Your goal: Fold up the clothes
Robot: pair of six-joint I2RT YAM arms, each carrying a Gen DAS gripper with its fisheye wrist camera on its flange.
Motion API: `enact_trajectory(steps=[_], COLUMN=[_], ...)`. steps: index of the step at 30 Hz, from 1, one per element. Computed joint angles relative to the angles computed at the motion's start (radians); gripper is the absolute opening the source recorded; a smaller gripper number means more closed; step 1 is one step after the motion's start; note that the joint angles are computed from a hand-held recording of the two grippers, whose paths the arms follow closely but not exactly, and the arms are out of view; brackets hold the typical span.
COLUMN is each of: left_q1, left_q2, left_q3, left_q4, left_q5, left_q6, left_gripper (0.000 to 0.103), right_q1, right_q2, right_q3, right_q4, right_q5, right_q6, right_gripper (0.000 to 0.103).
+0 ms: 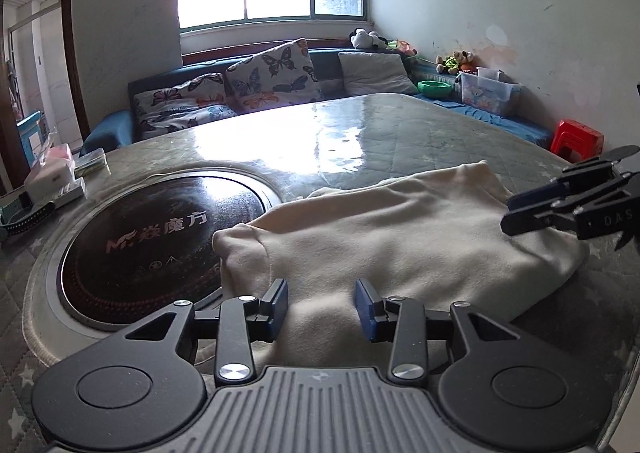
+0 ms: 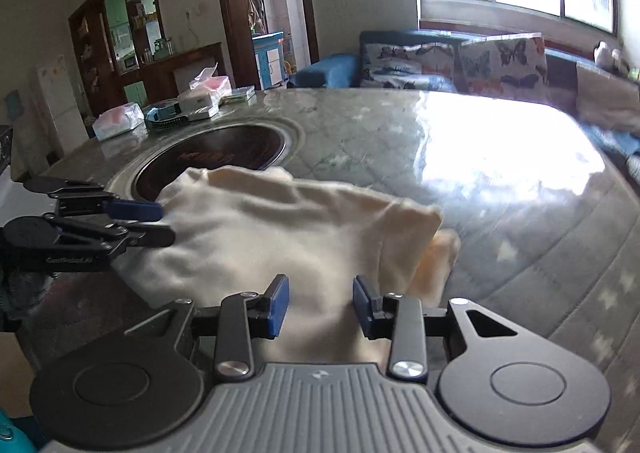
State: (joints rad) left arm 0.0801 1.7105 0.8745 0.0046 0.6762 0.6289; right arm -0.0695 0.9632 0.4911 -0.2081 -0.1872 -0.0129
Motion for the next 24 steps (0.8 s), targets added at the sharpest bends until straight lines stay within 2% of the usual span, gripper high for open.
enact_trajectory(steps=[4,7,11,13,20,24], left_q1=[-0.014,-0.023,-0.023,-0.018,-0.045,-0.048], left_q2=[0.011,0.033,0.074,0.084,0.128,0.199], left_q3=[0.019,0.042,0.088,0.119,0.198,0.277], left_q4=[0.009,0.012,-0.005,-0.036,-0.038,-0.092], left_q5=[-0.018,-0.034,-0.056,-0.049,-0.060,-0.083], left_q6=[-0.032,-0.046,-0.064,-0.082,-0.143,-0.170], left_gripper=[0.040,0.040,0.042,0.041,0.040,0.042], right_q1=[-0.015,-0.031,-0.051,-0.071,-0.072,-0.073], right_q2=[0.068,0.182,0.299,0.297,0.300,0.303], right_q3=[0.050,0.098,0.134,0.111,0.116,0.120], right_q4=[0.042,0.114,0.146,0.177,0.174,0.172], right_q5=[0.013,0.009,0.028,0.005,0.004,0.004], right_q6=[-0.008,0.010,0.045,0.046,0.044,0.042], right_gripper=[0.035,0.035,0.035,0.035,0.036,0.036])
